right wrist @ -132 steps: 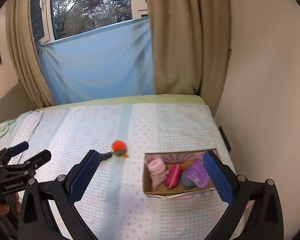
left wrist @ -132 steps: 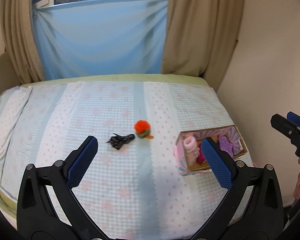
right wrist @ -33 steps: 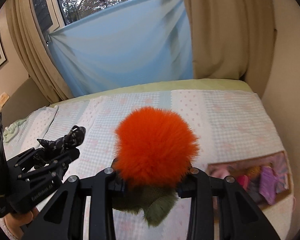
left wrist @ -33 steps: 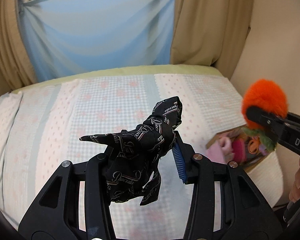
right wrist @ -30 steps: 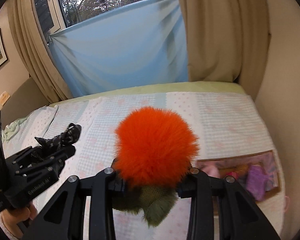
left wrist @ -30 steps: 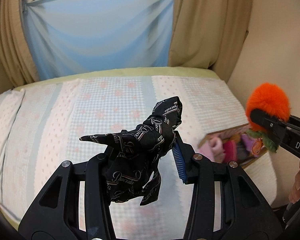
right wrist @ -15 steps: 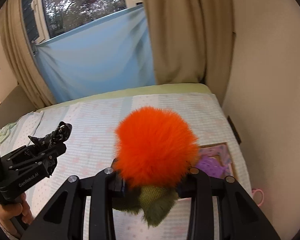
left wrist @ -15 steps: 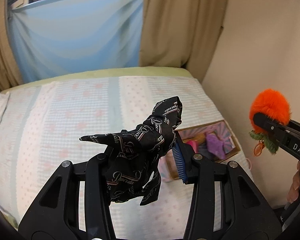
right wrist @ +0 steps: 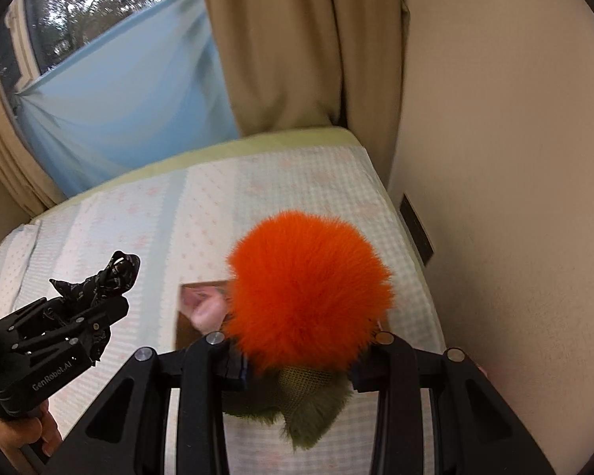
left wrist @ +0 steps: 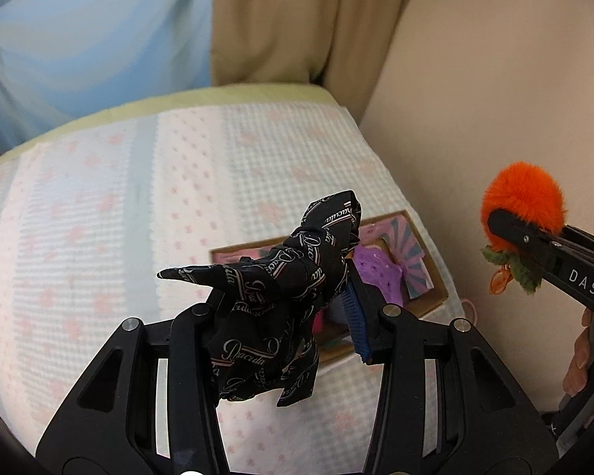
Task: Organize soft objects
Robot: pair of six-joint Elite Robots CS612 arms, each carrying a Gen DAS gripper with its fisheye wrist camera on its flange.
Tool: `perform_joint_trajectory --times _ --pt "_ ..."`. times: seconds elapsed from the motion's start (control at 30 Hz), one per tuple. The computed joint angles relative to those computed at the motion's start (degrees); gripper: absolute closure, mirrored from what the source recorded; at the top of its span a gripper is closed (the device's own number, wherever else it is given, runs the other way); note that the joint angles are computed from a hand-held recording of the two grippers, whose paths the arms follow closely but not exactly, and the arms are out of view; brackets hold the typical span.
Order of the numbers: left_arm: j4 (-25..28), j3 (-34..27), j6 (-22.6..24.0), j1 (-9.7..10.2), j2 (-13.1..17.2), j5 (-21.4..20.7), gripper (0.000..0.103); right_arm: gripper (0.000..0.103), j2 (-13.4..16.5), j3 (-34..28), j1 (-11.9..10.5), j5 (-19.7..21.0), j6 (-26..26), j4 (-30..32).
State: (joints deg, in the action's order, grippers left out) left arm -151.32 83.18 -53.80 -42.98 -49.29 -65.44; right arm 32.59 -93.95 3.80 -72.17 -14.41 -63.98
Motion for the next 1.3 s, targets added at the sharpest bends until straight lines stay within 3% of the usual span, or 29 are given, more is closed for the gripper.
perform_joint_trajectory --times 0.33,0.57,0.6,0.67,0.7,0.73,0.77,0.8,1.3 --pt "8.54 -9.44 -2.52 3.49 9.42 -8.13 0.063 0.071 -0.20 10.37 -0.79 -1.94 -0.93 -0.51" --pt "13.49 -12.92 -0.30 4.69 12.61 -11.16 0.063 0.070 0.05 15.01 -0.86 -1.31 0.02 -0.02" --pt "13.97 -13.51 0.44 4.83 12.98 -11.57 0.062 0.063 -0.21 15.95 -0.81 -1.20 0.36 0.25" --pt "15.16 -14.38 0.99 5.12 13.41 -12.05 0.047 0.049 -0.69 17.49 -0.59 -1.78 1.55 0.62" --pt "15.69 -14.63 0.86 5.17 13.44 -12.01 0.018 0.033 -0.79 17.97 -0.53 -1.64 2.00 0.71" --pt "15.58 -14.49 0.72 5.18 13.30 -11.90 0.001 0.022 -0.77 18.29 -0.49 -1.48 2.62 0.74" --pt "14.08 -13.72 0.64 5.16 12.93 -11.84 0.000 0.004 -0.83 18.59 -0.36 -1.60 3.08 0.52" --pt "13.42 -13.21 0.62 5.12 12.60 -11.99 0.000 0.001 -0.87 18.91 -0.30 -1.93 3.54 0.13" --pt "10.75 -8.72 -0.20 4.18 9.25 -10.82 0.000 0.001 -0.73 17.12 -0.99 -0.24 4.97 2.51"
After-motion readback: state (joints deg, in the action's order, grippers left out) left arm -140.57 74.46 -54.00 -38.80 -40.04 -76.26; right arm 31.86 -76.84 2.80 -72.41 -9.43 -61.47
